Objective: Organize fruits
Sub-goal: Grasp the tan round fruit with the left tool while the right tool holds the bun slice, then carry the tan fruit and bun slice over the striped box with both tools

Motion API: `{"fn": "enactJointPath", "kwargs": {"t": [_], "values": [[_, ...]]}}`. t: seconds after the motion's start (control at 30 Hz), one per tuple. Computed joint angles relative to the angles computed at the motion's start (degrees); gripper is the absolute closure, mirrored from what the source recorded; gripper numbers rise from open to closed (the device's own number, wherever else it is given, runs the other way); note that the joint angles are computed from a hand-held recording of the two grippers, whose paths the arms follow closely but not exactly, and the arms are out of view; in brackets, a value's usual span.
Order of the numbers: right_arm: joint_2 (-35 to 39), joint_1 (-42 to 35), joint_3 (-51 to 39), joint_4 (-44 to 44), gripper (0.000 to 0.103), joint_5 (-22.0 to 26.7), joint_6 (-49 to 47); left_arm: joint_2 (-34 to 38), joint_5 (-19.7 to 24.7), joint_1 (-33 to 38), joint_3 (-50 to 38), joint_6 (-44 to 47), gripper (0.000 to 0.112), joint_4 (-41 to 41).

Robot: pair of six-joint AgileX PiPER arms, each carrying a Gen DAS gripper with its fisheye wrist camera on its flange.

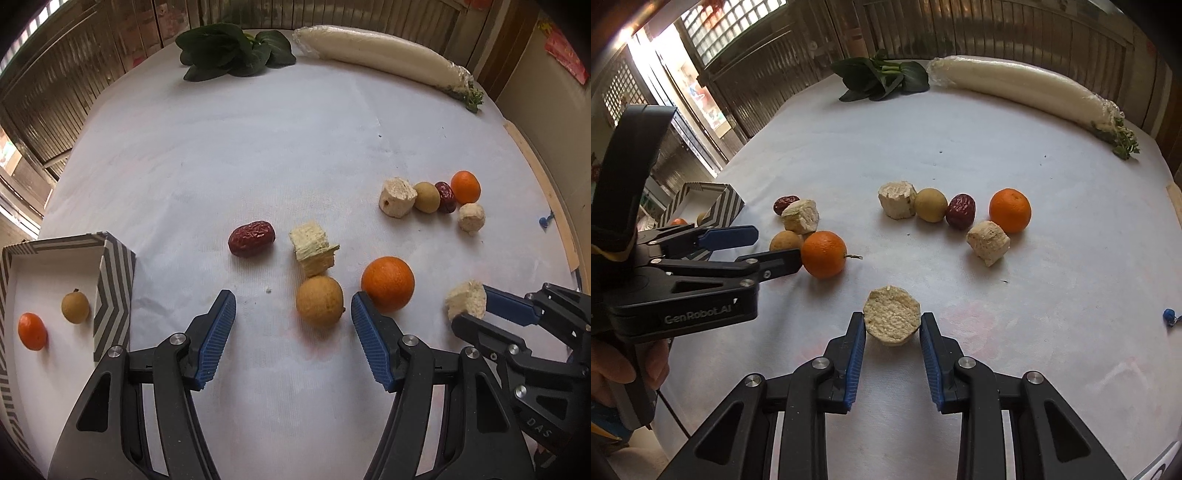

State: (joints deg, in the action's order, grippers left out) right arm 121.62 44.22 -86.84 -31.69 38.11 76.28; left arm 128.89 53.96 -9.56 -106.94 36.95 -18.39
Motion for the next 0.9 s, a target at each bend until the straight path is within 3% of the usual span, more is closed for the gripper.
{"fn": "enactJointPath", "kwargs": {"t": [0.17,0.2,0.9], "values": [[-0.18,-0.09,0.47,0.0,0.074,-0.56,0.08,-0.02,-0.44,0.17,0.66,1.26,0.085,-1.03],[-0.26,-0.11,0.58,-0.05,0.074,-0.65,0.08,-0.05,-0.2,0.37,0.63,1.37,0.086,-1.31],[0.48,1.9,-3.62,-0.36,0.074,2.29,-0.75,-8.08,-2.7,5.02,8.06,4.79,0.086,-3.9]]}}
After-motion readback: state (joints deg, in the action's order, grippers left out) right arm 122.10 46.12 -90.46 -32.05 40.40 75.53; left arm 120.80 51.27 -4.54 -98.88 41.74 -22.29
